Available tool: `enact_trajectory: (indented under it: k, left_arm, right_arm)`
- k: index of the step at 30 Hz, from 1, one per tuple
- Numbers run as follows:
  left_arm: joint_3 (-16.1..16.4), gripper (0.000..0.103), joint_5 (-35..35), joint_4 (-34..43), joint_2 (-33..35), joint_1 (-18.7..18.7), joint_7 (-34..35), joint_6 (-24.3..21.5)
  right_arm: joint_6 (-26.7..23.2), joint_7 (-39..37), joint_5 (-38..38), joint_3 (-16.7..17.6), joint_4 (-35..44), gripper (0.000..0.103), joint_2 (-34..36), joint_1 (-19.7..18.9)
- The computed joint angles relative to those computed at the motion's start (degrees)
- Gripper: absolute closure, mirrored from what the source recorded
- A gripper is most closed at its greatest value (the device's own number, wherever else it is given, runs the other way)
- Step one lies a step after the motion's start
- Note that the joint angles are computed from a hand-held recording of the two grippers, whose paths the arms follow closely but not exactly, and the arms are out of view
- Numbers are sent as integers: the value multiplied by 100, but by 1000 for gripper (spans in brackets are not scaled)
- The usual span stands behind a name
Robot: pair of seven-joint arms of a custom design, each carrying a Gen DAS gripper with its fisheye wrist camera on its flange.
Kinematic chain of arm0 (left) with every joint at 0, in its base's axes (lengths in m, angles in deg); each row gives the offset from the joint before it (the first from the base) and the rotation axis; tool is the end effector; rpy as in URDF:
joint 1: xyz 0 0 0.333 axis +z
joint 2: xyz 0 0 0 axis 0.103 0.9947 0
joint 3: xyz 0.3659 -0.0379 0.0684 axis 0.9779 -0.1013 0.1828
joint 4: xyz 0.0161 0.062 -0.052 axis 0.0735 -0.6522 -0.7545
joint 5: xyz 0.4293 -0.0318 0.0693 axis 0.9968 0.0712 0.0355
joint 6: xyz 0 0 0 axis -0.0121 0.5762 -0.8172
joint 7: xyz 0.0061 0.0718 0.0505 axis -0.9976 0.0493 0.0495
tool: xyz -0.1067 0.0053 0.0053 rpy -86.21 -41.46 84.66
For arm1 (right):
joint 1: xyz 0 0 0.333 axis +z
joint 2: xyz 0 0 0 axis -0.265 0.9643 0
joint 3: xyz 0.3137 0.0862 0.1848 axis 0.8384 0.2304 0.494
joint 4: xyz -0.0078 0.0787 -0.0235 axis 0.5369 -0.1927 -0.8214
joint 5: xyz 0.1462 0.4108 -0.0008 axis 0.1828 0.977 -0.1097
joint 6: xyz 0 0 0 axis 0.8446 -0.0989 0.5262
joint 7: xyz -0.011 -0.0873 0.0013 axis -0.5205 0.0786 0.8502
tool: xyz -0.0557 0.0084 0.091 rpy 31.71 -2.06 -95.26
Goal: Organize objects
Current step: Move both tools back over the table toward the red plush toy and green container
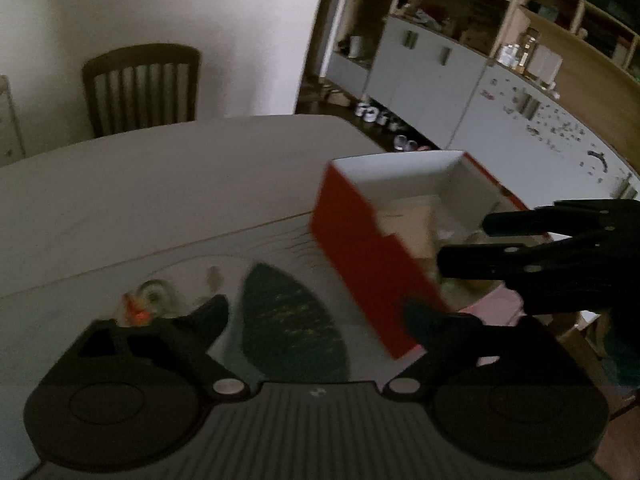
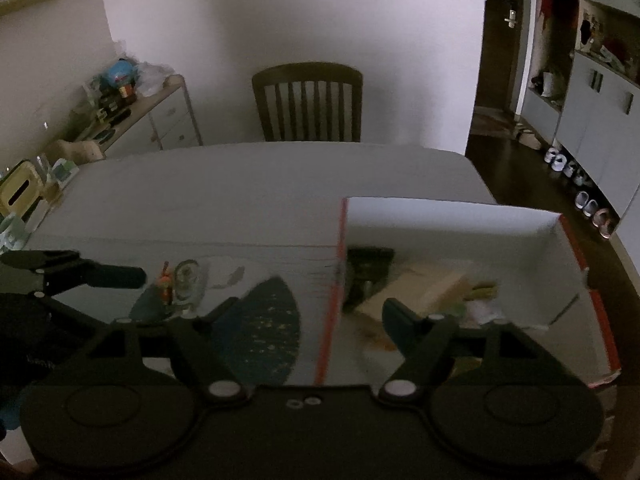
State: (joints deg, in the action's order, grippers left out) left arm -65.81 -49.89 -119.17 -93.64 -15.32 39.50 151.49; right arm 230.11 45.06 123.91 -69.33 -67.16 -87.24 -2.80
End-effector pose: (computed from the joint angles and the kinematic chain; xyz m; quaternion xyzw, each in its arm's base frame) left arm 0.4147 -0.3502 0.5556 -0.6395 0.6670 -0.3433 0.1681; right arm 0.4536 0.1068 0.5852 -0.8135 0.4466 -0.1273 0.3500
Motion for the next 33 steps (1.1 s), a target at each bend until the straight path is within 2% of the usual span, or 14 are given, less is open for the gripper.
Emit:
enact_trajectory:
  k: [3,12,20,25,28,33]
  left_arm:
    - [4,1,183,-322,-246,176,-281,90]
    - [123,1,509,-905,-654,587,-800,-155]
    - [238,1,622,-1034,-400,805,-830,-200]
    - [340,1,480,-1014,-146,831,-797,-83]
    - [313,1,561,-973,-14,912,-869,11]
    - [218,1,902,-900,126,1084,-1221,-103]
  right_arm:
    - [12,124,-44,125,-53,26,8,37]
    - [330,402,-377,491,-281,26,113,308]
    - [517,806,-792,741,-162,26,535,484]
    - [511,1055,-1071,771,2,26,805,545]
    - [490,1070,-1167,747,106,26,960,604]
    - [444,1106,-1282,741,257,26,1221,681]
